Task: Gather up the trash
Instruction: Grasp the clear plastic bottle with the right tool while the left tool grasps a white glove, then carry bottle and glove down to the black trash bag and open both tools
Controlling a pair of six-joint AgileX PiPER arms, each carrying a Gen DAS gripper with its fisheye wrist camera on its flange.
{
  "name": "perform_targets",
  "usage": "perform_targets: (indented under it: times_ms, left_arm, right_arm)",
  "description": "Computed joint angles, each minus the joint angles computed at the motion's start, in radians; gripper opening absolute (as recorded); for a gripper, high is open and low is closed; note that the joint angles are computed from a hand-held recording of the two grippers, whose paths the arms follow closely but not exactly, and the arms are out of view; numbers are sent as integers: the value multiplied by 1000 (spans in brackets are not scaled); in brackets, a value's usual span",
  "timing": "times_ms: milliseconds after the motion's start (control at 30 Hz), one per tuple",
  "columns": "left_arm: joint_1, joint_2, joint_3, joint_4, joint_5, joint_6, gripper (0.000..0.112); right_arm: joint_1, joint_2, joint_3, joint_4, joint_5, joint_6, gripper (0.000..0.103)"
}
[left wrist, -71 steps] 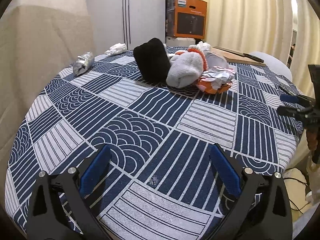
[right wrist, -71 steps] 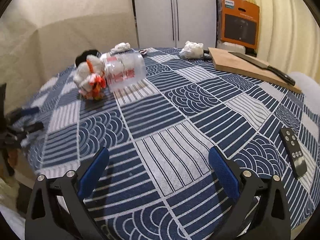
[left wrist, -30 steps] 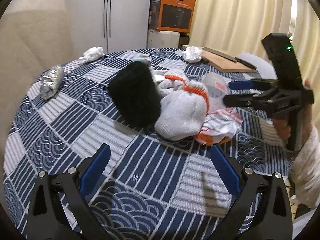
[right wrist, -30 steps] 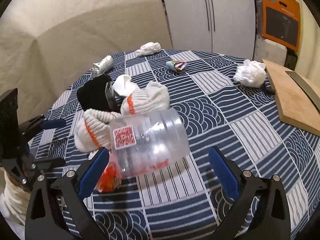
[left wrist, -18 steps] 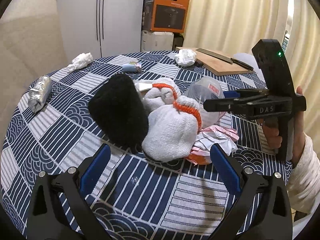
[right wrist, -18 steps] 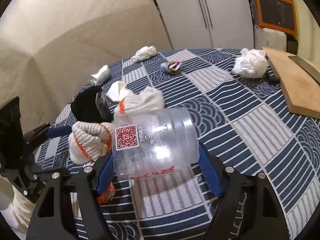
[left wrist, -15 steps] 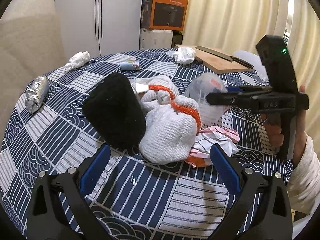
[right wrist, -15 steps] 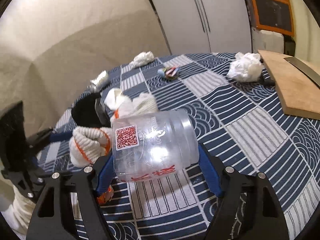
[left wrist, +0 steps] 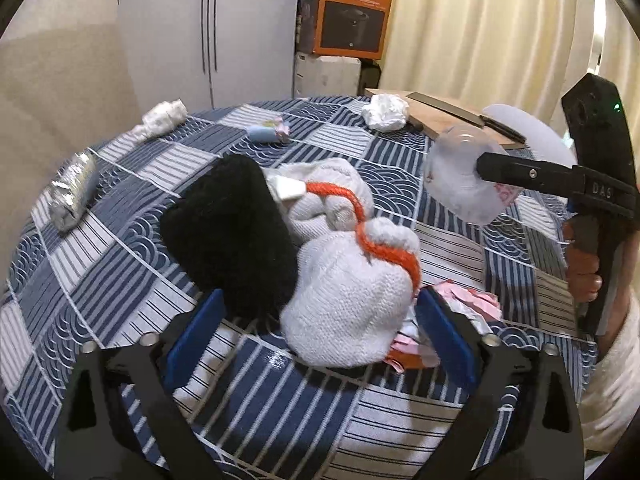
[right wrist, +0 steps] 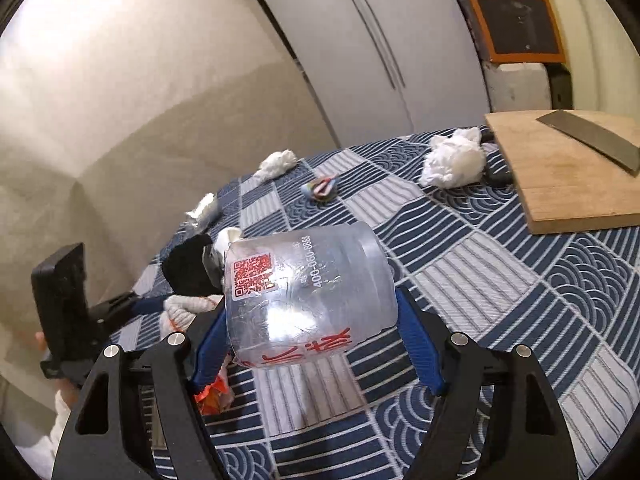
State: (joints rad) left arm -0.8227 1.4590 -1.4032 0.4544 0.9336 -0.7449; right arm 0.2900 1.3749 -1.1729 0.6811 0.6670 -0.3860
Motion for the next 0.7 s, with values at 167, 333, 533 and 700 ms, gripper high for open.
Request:
perform_targets:
  times_ms: [167,333,533,700]
  left_arm:
    - [-3,-20,4,-38,-9,53,47]
    - [-38,-22,10,-14,17,51,37]
    - [-70,-59,41,24,34,-9,33]
    - [-101,-115,87,74,57,-107,31]
  right_arm:
    - [8,-2,-5,-29,2,17,72]
    - [28,0,-8,-70,-8,43,72]
    - [29,14,-12,-85,-16,61,72]
    - [33,15,-10,-112,-27,91,72]
